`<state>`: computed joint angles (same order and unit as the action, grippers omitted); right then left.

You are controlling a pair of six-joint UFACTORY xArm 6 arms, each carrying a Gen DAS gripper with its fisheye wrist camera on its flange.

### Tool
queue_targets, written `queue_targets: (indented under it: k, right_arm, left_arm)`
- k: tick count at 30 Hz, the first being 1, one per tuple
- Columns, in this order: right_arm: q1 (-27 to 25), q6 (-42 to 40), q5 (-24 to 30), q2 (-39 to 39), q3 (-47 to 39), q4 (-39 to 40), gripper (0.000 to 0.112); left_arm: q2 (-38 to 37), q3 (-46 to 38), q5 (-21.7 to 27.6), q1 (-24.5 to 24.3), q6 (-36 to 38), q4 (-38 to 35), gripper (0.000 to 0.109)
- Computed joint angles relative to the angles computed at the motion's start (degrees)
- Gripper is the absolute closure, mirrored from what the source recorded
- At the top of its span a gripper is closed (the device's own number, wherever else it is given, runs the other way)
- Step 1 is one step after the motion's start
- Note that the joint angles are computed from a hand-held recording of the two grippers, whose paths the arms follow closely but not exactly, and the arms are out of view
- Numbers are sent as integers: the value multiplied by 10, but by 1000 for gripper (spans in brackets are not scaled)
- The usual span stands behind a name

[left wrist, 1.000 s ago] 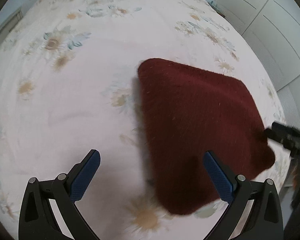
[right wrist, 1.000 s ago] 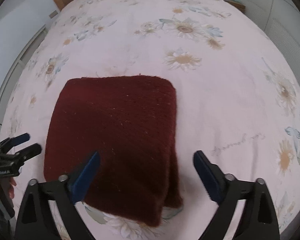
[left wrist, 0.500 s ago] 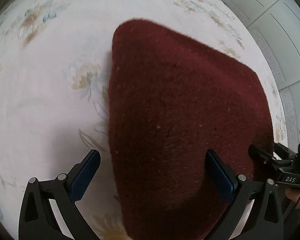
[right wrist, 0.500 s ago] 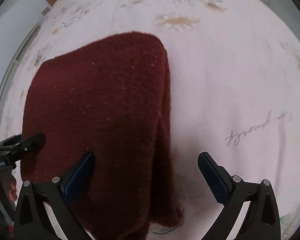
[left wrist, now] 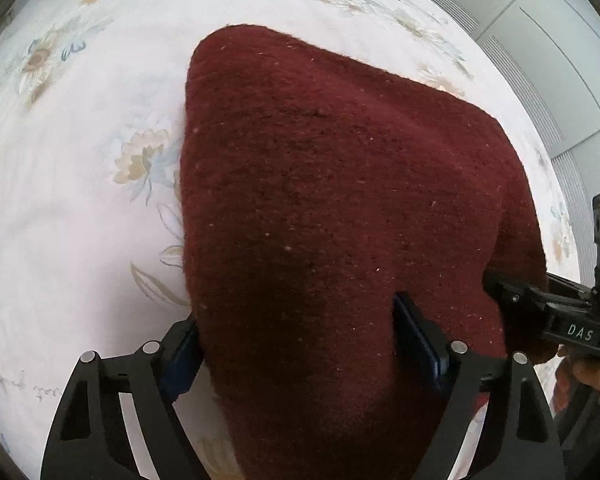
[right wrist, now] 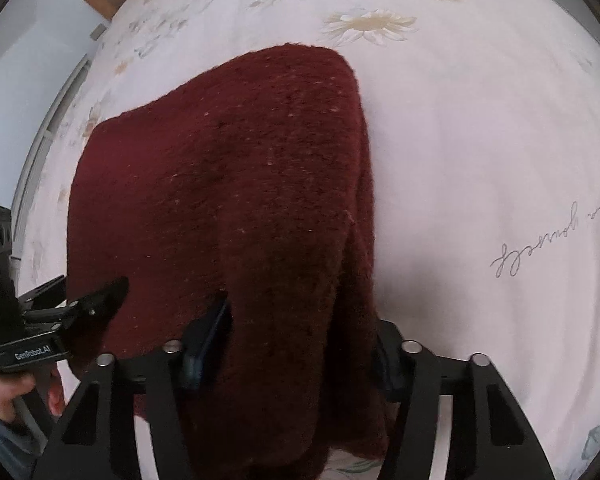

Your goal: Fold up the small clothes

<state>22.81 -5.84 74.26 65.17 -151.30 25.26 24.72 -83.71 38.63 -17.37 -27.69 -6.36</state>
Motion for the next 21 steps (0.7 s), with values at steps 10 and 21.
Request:
queue_targets:
  k: [10,21]
  right_arm:
    - [31,-21,-91,-133,161,-35,78]
    - [94,-14,-68,-111,74,-12,78]
  left_arm:
    - [-61,26,8,16,88,-60,64]
    - [-259,199,-5,83,118,-26,64]
